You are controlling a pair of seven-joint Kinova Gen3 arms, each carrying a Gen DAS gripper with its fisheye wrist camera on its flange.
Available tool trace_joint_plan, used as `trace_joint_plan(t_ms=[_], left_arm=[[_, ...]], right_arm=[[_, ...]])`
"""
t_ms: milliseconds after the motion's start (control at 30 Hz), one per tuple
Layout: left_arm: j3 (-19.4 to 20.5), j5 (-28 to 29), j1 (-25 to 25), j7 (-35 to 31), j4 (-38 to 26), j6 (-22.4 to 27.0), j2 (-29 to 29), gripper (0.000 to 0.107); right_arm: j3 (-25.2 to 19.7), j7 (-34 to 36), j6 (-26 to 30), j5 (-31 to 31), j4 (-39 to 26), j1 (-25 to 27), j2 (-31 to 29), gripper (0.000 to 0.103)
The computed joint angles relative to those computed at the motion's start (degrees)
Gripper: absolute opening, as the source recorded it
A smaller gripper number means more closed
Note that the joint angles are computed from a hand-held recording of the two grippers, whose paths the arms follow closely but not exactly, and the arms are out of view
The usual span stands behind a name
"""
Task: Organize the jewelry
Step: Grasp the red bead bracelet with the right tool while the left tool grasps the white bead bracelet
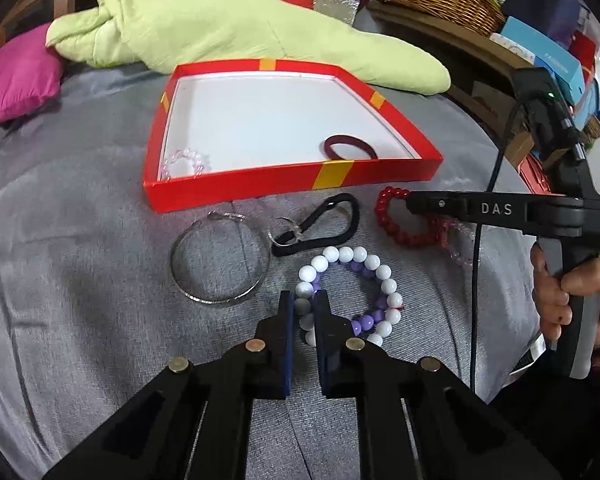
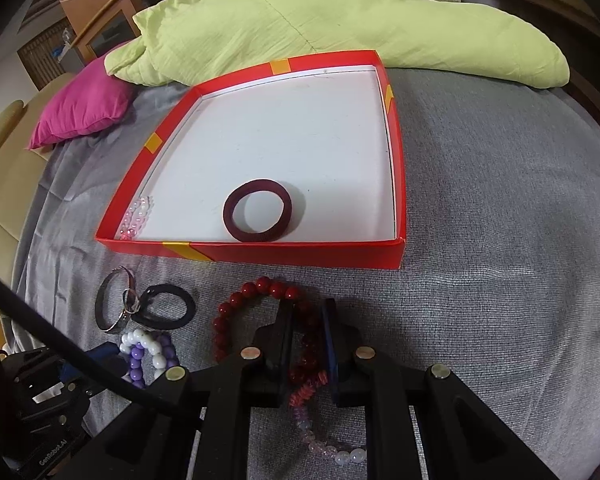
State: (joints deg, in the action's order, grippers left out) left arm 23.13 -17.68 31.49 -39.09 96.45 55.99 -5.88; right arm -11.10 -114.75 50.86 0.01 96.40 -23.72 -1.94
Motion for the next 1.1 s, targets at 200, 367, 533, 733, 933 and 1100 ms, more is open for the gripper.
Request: trace_joint_plan(t_ms=[200, 367, 533, 733, 933, 1100], left_arm=[[0.6, -1.3, -0.1, 0.5, 0.3, -1.5, -1.0, 0.007], [1.5, -2.8, -0.6, 1.1, -0.1, -0.9, -1.0, 0.007], [0.0, 0.1, -0.6, -0.8, -0.4, -0.6, -0.7, 0.014], [-0.2, 1.3, -0.7, -1.3, -0.2, -0.8, -0.2, 0.029], [-1.5, 4.0, -0.7, -3.2, 0.4, -2.3, 0.7, 0.027], [-2.3, 5.4, -1.3, -3.7, 1.5, -4.1, -0.1, 0.012]], right_arm=[[0.0, 0.3, 0.1, -0.3, 0.0, 0.1, -0.2, 0.015], [0.1, 0.7, 0.0, -0.7, 0.0, 0.1, -0.1, 0.015], [0.2, 1.1, 0.2, -1.0, -0.1, 0.3, -0.2, 0.015], [0.0, 0.9, 0.2, -0.3, -0.1, 0.1, -0.1, 0.015], [-0.1, 0.7, 0.1, 0.2, 0.0, -0.1, -0.2, 0.015], [-0.2, 0.5, 0.1, 0.4, 0.0, -0.1, -0.2, 0.015]])
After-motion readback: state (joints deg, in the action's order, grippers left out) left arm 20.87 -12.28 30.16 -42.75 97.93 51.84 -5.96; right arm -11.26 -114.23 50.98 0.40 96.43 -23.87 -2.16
